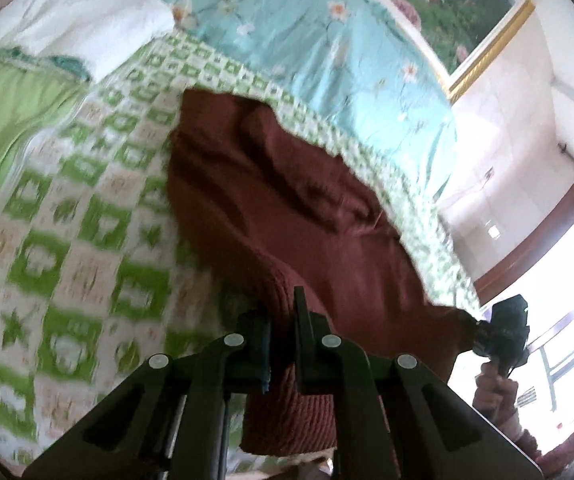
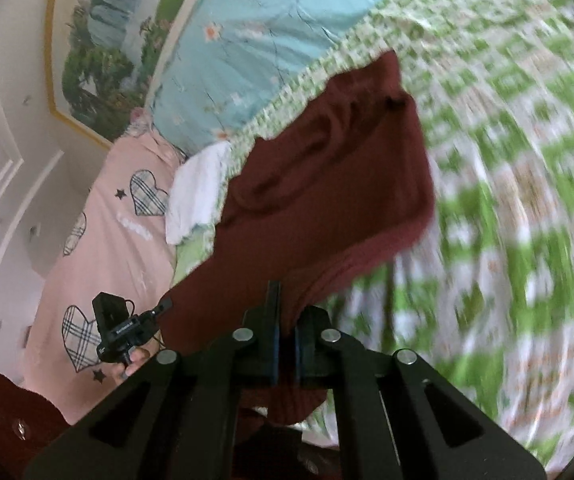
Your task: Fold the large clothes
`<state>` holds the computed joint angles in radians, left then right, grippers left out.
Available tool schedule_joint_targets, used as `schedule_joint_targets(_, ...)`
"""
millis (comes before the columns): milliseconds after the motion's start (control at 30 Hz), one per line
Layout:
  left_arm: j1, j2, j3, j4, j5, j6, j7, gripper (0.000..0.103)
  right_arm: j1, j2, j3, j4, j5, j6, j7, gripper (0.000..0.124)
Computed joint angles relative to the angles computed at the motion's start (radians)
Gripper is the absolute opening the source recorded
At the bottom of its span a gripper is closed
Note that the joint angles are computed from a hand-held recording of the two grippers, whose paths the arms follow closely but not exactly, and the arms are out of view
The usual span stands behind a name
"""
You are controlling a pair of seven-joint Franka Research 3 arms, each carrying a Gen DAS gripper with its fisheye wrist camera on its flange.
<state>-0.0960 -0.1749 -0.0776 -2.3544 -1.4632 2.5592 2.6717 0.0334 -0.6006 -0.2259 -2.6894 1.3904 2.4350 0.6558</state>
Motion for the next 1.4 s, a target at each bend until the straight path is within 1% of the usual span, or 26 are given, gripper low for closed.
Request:
schedule_joint_targets(167, 0.002, 0.084, -0.013, 0.151, -0.048, 0.024, 0.018, 0.007, 0.024, 0.115, 0.012, 0.144, 0.099, 0.056, -0.062, 0.005)
schedule_joint_targets(233, 0.007, 0.138, -0.026, 0.235, -0.043, 0.046, 0.007, 0.007, 0.021, 0.181, 0.018, 0.219, 0.119, 0.074, -0.075, 0.005)
schedule_joint_targets(300, 0.012, 0.208, -0.042, 0.331, -0.013, 0.077, -0.027, 0.007, 0.015, 0.273, 0.035, 0.320, 0.117, 0.112, -0.067, 0.005)
schedule_joint_targets(400, 0.017, 0.353, -0.075, 0.516, 0.116, 0.141, -0.160, 0.007, -0.001, 0.407, 0.057, 0.461, 0.079, 0.163, -0.009, 0.005)
schedule_joint_targets(433, 0.017, 0.395, -0.083, 0.568, 0.163, 0.160, -0.207, 0.007, -0.006, 0.472, 0.063, 0.528, 0.068, 0.178, 0.018, 0.005)
schedule_joint_targets(500, -0.002, 0.514, -0.080, 0.711, 0.318, 0.189, -0.360, 0.006, -0.026, 0.575, 0.077, 0.635, 0.030, 0.183, 0.076, 0.005)
schedule_joint_targets(533, -0.010, 0.558, -0.076, 0.761, 0.374, 0.195, -0.415, 0.006, -0.036, 0.630, 0.089, 0.691, -0.001, 0.198, 0.116, 0.005)
schedule_joint_targets(600, -0.039, 0.672, -0.043, 0.896, 0.516, 0.185, -0.565, 0.007, -0.060, 0.714, 0.110, 0.775, -0.058, 0.207, 0.181, 0.005)
schedule_joint_targets(633, -0.057, 0.739, -0.018, 0.979, 0.588, 0.165, -0.651, 0.007, -0.071, 0.761, 0.118, 0.821, -0.095, 0.207, 0.227, 0.005)
schedule_joint_targets(700, -0.067, 0.838, 0.003, 1.105, 0.672, 0.121, -0.755, 0.007, -0.084, 0.847, 0.128, 0.903, -0.192, 0.210, 0.328, 0.005)
schedule_joint_targets(767, -0.074, 0.922, 0.021, 1.208, 0.748, 0.083, -0.838, 0.007, -0.093, 0.902, 0.139, 0.950, -0.271, 0.213, 0.392, 0.005)
schedule_joint_targets(833, -0.070, 0.990, 0.022, 1.294, 0.805, 0.046, -0.893, 0.007, -0.106, 0.950, 0.152, 0.990, -0.333, 0.188, 0.441, 0.005)
schedule_joint_targets(900, -0.063, 1.048, 0.015, 1.363, 0.852, 0.011, -0.936, 0.007, -0.122, 0.971, 0.168, 1.002, -0.372, 0.173, 0.477, 0.006)
schedule_joint_targets(933, -0.055, 1.066, 0.004, 1.383, 0.867, -0.004, -0.947, 0.008, -0.130, 0.976, 0.178, 1.001, -0.384, 0.171, 0.489, 0.006)
schedule_joint_targets(1000, -0.030, 1.051, -0.034, 1.349, 0.873, 0.004, -0.939, 0.012, -0.153, 0.966, 0.205, 0.980, -0.382, 0.175, 0.491, 0.006)
schedule_joint_targets(1067, 0.002, 0.998, -0.081, 1.265, 0.868, 0.033, -0.911, 0.012, -0.172, 0.926, 0.225, 0.934, -0.368, 0.192, 0.476, 0.010)
schedule_joint_targets(1100, 0.020, 0.953, -0.105, 1.196, 0.863, 0.057, -0.893, 0.016, -0.172, 0.898, 0.229, 0.903, -0.362, 0.215, 0.468, 0.012)
schedule_joint_targets(1133, 0.042, 0.907, -0.136, 1.127, 0.852, 0.086, -0.865, 0.016, -0.173, 0.860, 0.236, 0.861, -0.339, 0.248, 0.438, 0.013)
schedule_joint_targets(1167, 0.071, 0.851, -0.181, 1.043, 0.831, 0.124, -0.817, 0.018, -0.173, 0.816, 0.246, 0.818, -0.295, 0.280, 0.385, 0.013)
schedule_joint_targets(1200, 0.104, 0.810, -0.232, 0.979, 0.807, 0.148, -0.763, 0.020, -0.169, 0.774, 0.254, 0.780, -0.242, 0.299, 0.316, 0.013)
schedule_joint_targets(1233, 0.138, 0.774, -0.287, 0.925, 0.786, 0.156, -0.704, 0.021, -0.161, 0.738, 0.258, 0.750, -0.190, 0.293, 0.238, 0.014)
schedule_joint_targets(1267, 0.159, 0.752, -0.323, 0.893, 0.782, 0.152, -0.673, 0.024, -0.152, 0.714, 0.257, 0.733, -0.158, 0.261, 0.171, 0.014)
schedule_joint_targets(1300, 0.169, 0.739, -0.352, 0.873, 0.789, 0.134, -0.647, 0.025, -0.140, 0.700, 0.251, 0.725, -0.158, 0.210, 0.125, 0.014)
schedule_joint_targets(1333, 0.171, 0.739, -0.369, 0.875, 0.799, 0.105, -0.629, 0.025, -0.124, 0.695, 0.244, 0.724, -0.200, 0.147, 0.106, 0.014)
schedule_joint_targets(1367, 0.160, 0.752, -0.376, 0.893, 0.822, 0.057, -0.618, 0.027, -0.104, 0.699, 0.238, 0.728, -0.257, 0.106, 0.108, 0.014)
schedule_joint_targets(1400, 0.128, 0.773, -0.358, 0.926, 0.870, 0.018, -0.637, 0.027, -0.085, 0.710, 0.232, 0.738, -0.309, 0.084, 0.115, 0.014)
